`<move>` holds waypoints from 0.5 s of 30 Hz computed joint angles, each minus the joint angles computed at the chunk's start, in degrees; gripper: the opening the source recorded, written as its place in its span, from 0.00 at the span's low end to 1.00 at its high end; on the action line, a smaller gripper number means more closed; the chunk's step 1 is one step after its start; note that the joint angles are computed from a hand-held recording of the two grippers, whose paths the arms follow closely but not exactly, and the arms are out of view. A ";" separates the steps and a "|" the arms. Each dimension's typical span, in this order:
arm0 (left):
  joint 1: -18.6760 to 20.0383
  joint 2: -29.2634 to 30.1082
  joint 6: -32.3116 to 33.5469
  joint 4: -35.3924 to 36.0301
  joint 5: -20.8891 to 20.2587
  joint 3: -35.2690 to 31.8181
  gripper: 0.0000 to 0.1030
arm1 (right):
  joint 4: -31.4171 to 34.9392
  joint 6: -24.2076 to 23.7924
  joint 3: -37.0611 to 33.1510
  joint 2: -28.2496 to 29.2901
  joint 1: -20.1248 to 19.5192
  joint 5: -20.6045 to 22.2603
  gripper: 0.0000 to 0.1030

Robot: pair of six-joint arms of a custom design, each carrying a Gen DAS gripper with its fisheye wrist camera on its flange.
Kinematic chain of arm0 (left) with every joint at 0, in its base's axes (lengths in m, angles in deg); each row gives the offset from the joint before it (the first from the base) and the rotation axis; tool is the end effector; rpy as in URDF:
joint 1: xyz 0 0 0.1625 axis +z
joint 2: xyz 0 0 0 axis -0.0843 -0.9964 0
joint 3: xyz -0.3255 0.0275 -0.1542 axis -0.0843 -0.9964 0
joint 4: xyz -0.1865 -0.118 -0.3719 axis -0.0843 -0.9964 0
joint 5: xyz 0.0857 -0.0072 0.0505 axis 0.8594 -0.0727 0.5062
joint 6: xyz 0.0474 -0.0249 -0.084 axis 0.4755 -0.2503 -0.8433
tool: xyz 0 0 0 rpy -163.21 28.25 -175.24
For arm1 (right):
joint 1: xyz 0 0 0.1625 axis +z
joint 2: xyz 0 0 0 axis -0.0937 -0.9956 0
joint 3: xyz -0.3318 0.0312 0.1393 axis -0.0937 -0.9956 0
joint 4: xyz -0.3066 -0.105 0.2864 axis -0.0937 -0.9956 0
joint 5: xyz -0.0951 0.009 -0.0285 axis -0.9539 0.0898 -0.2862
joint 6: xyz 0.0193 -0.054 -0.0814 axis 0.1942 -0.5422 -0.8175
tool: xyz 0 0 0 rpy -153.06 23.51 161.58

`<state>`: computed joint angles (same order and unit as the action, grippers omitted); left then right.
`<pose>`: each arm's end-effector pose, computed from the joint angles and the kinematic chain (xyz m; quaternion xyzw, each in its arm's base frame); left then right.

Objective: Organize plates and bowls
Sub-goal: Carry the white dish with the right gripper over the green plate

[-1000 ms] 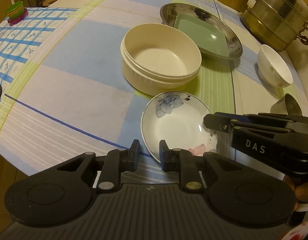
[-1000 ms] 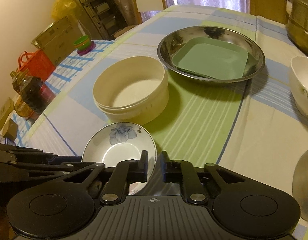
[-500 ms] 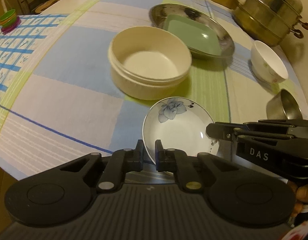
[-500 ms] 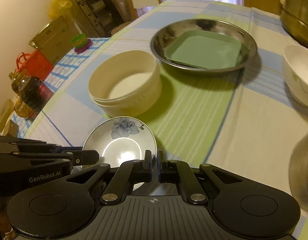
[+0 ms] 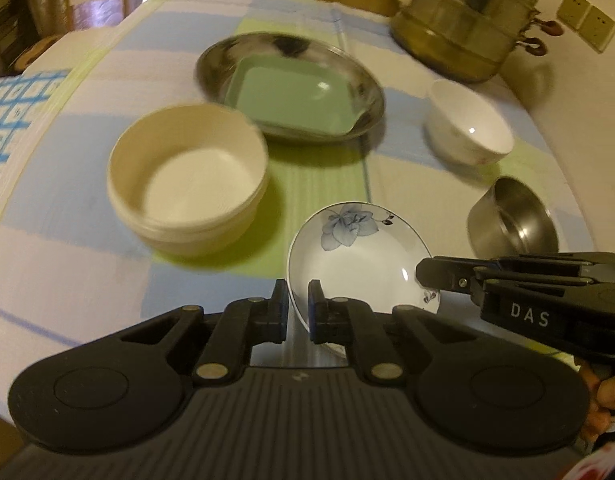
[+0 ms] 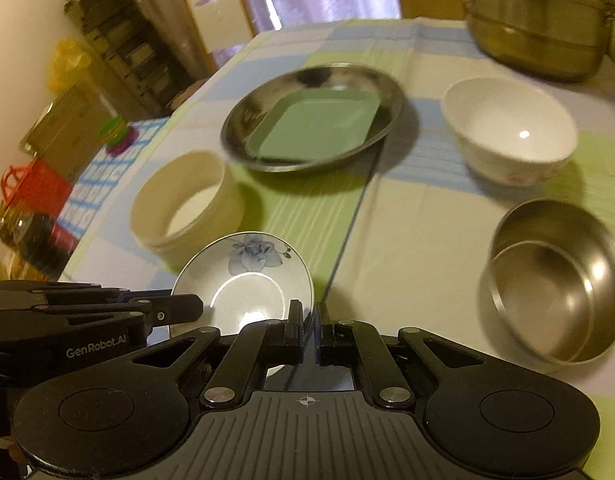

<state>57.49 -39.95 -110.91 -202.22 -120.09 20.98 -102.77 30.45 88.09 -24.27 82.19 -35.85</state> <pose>-0.2886 -0.7196 -0.0875 0.0239 0.9106 -0.2940 0.2894 -0.0520 -0.7724 0.2338 0.2657 -0.9437 0.1501 0.1277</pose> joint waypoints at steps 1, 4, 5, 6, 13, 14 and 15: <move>0.09 0.58 1.28 -0.27 -0.14 -1.20 0.08 | -0.39 0.38 -0.35 0.10 0.09 0.14 0.05; 0.43 2.25 4.58 -0.66 -0.33 -4.84 0.08 | -1.26 1.45 -1.94 0.86 0.42 0.70 0.05; 0.58 2.79 5.58 -0.75 -0.41 -6.08 0.08 | -1.55 1.76 -2.61 1.24 0.59 0.91 0.05; 0.74 3.33 6.61 -0.91 -0.44 -7.26 0.08 | -1.86 1.96 -3.23 1.69 0.70 1.10 0.05; 2.29 6.73 13.05 -1.07 -0.50 -15.73 0.08 | -1.32 4.65 -11.20 7.08 1.89 2.04 0.05; 2.59 7.36 13.95 -0.96 -0.58 -17.25 0.08 | -1.13 5.02 -12.41 7.90 2.03 2.12 0.05; 2.83 8.10 14.78 -0.73 -0.58 -18.89 0.08 | -0.88 5.50 -13.93 8.96 2.21 2.17 0.05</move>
<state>60.32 -31.85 -96.13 -202.95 -120.68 2.09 -103.65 35.94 74.16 -15.30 84.40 -33.67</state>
